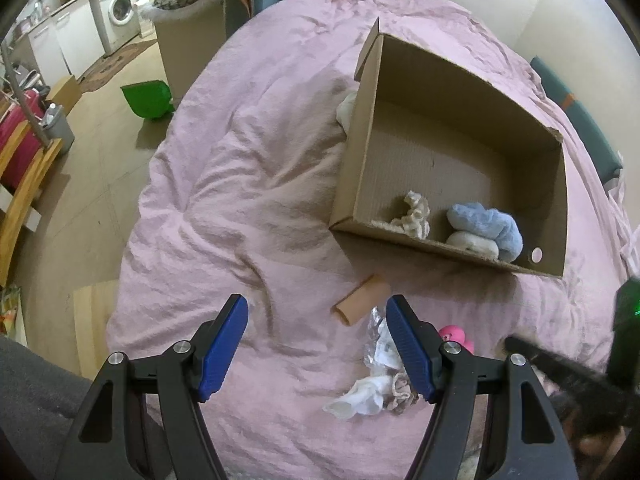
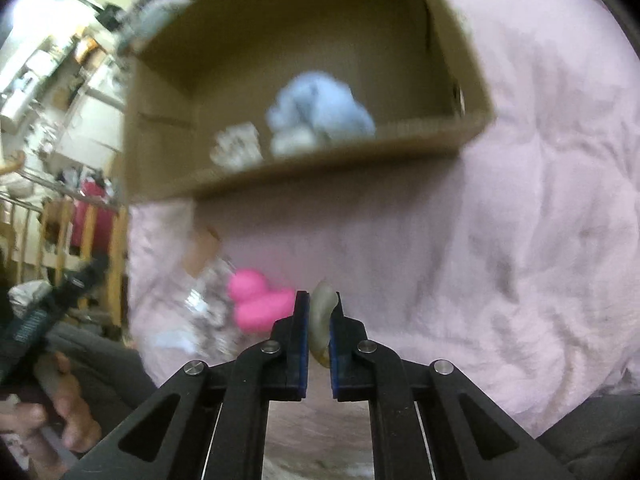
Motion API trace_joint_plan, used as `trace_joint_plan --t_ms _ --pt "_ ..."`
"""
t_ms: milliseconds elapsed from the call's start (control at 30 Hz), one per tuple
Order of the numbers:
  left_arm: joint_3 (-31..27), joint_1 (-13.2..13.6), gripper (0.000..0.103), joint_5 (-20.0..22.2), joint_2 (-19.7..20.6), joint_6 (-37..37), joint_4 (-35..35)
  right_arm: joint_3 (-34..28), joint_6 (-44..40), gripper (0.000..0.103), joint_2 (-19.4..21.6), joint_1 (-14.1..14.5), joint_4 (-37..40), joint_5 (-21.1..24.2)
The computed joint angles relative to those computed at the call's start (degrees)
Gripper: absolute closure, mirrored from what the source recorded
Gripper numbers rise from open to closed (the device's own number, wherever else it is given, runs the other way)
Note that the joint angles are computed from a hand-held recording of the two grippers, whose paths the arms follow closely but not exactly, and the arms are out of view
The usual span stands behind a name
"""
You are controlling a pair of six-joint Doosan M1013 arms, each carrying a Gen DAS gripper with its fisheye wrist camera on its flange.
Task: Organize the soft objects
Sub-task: 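Grasp the white sock with the left tool while the right tool holds a small item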
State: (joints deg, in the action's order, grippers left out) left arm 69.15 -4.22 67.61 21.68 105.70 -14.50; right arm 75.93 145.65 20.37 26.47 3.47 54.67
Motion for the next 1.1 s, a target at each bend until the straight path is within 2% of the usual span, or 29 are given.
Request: trace_joint_plan --t_ms 133,300,400,467,567,600,633,800,1100 --pt "-0.7 -0.3 0.034 5.0 1.2 0.8 0.5 1.1 1.7 0.094 -1.7 0.4 -3.5 -4.1" --pt "-1.4 -0.6 0.035 12.2 2.9 2.0 0.5 2.1 2.0 0.093 -2.4 0.1 -3.0 -4.8" --pt "-1.6 -0.7 0.038 15.0 3.5 2.2 0.0 1.8 2.4 0.093 -2.0 0.3 -2.6 -4.6" --pt "-1.6 -0.9 0.046 16.5 4.0 2.6 0.2 1.6 2.0 0.093 -1.9 0.3 -2.4 -4.6" --pt "-2.2 -1.1 0.078 19.6 4.9 2.2 0.4 1.2 1.5 0.093 -1.6 0.4 -2.5 -4.2" --pt "-2.4 -1.1 0.093 20.7 5.2 2.3 0.2 1.1 1.4 0.093 -1.5 0.4 -2.5 -4.1" --pt "-2.5 -1.0 0.095 21.3 5.4 2.2 -0.4 1.0 1.1 0.093 -1.4 0.4 -2.3 -3.9" --pt "-2.1 -0.1 0.097 19.4 3.8 4.4 -2.9 1.1 0.9 0.093 -1.3 0.4 -2.0 -3.7" --pt "-1.0 1.4 0.097 13.8 0.9 4.5 -2.3 1.7 1.8 0.093 -2.1 0.7 -3.0 -4.7"
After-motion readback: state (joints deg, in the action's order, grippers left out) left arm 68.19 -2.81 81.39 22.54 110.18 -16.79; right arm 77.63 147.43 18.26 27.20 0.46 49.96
